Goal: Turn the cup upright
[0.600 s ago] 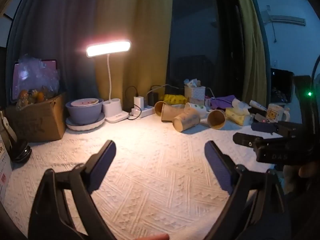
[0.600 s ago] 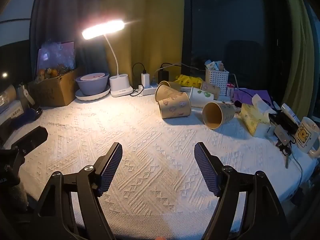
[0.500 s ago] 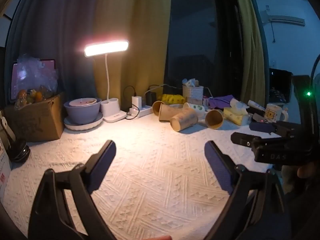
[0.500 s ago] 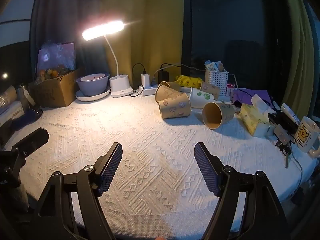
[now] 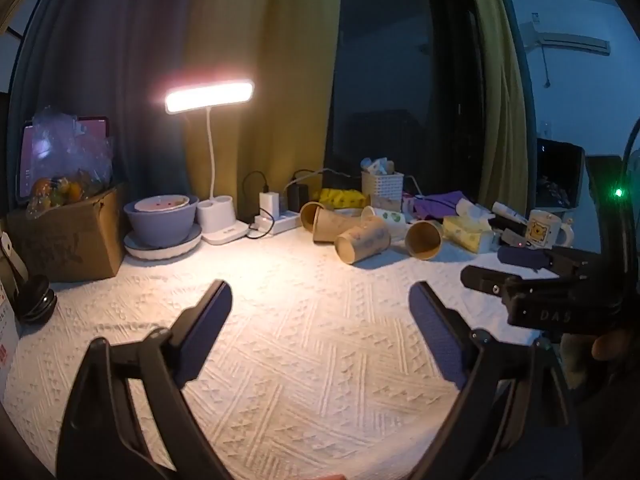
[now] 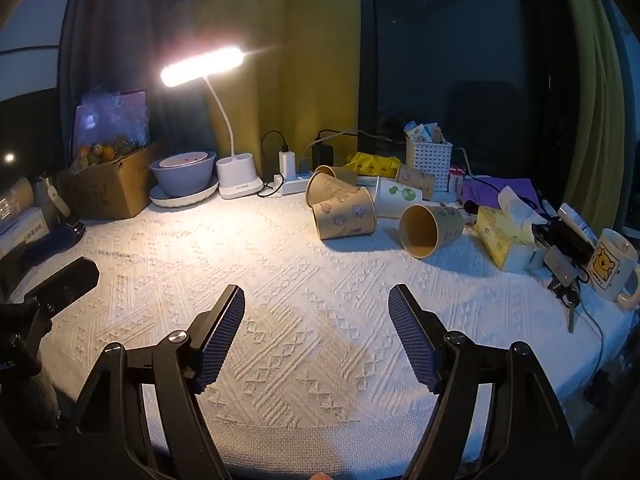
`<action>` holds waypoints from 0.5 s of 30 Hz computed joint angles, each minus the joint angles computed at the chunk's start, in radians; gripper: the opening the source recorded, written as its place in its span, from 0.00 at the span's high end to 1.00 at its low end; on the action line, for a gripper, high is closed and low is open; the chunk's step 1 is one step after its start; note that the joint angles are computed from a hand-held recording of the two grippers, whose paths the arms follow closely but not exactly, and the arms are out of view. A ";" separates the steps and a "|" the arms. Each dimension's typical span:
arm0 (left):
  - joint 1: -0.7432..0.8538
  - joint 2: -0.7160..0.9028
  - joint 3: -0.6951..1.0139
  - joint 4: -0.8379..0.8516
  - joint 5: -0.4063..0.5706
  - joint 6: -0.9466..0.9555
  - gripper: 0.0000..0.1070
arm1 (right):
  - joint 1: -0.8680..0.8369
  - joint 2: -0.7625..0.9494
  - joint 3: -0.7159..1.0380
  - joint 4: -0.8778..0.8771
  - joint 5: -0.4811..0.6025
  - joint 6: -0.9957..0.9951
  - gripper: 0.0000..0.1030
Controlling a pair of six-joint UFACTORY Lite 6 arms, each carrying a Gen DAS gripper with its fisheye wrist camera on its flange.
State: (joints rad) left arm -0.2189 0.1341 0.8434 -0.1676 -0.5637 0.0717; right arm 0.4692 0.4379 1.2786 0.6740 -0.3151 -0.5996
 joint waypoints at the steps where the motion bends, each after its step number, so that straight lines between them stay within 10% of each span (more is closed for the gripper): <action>1: 0.005 -0.002 0.001 0.010 0.004 -0.006 0.15 | 0.000 -0.002 -0.003 -0.002 -0.002 0.002 0.25; 15: 0.001 0.000 0.005 0.002 0.018 -0.008 0.15 | -0.003 -0.003 -0.006 -0.009 0.003 0.011 0.25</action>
